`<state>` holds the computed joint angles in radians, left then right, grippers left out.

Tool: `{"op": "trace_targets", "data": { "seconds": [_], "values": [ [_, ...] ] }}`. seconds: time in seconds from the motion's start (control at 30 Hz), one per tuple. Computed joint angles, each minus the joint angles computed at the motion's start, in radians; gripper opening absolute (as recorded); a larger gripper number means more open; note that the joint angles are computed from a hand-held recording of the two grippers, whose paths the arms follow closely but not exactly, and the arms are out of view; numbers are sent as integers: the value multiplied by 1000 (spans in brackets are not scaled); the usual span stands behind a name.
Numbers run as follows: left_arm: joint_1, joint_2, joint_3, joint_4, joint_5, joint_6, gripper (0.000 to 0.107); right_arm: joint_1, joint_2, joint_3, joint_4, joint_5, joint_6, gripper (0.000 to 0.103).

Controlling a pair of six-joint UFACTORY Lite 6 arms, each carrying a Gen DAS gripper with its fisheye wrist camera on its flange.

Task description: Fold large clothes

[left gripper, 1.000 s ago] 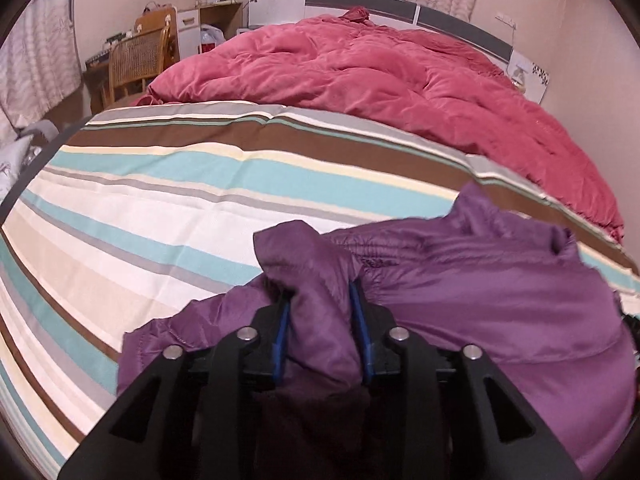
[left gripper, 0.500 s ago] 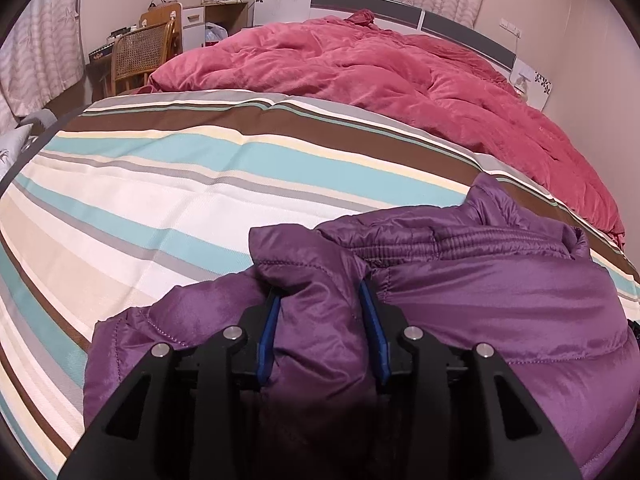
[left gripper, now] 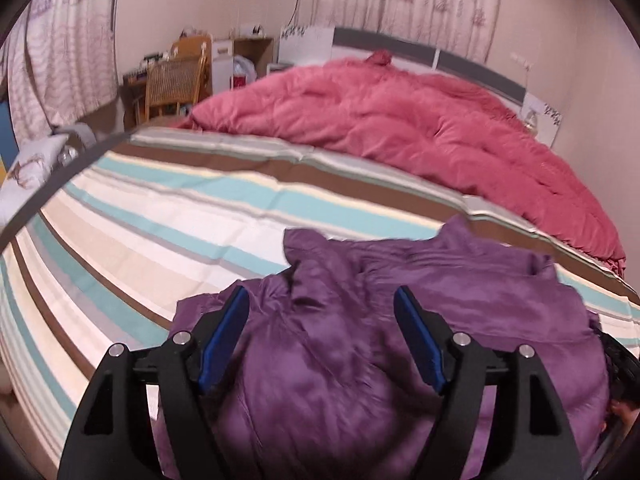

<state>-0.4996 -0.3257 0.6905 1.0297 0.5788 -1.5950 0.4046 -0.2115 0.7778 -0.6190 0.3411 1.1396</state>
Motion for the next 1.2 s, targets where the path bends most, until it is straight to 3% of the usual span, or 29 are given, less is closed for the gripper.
{"op": "trace_targets", "data": {
  "seconds": [0.17, 0.27, 0.37, 0.5, 0.63, 0.8, 0.93, 1.1, 1.2],
  "values": [
    [-109, 15, 88, -32, 78, 31, 84, 116, -113, 20, -124, 162, 102, 41],
    [-156, 74, 153, -33, 115, 35, 87, 237, -164, 65, -176, 259, 180, 43],
    [-195, 158, 226, -21, 129, 22, 87, 339, -95, 166, -203, 302, 219, 43],
    [-222, 335, 367, -23, 161, 70, 87, 385, 100, 298, -211, 287, 194, 43],
    [-219, 461, 409, -24, 144, 108, 88, 383, 178, 278, -219, 238, 235, 43],
    [-215, 472, 305, 105, 58, -104, 89, 388, 216, 244, -276, 215, 324, 43],
    [-234, 535, 335, 122, 96, -136, 89, 416, 292, 301, -293, 274, 329, 43],
    [-215, 537, 352, 56, 77, -57, 89, 382, 252, 269, -257, 212, 299, 43],
    [-201, 472, 329, -21, 54, 35, 90, 350, 119, 178, -241, 137, 310, 43]
  ]
}}
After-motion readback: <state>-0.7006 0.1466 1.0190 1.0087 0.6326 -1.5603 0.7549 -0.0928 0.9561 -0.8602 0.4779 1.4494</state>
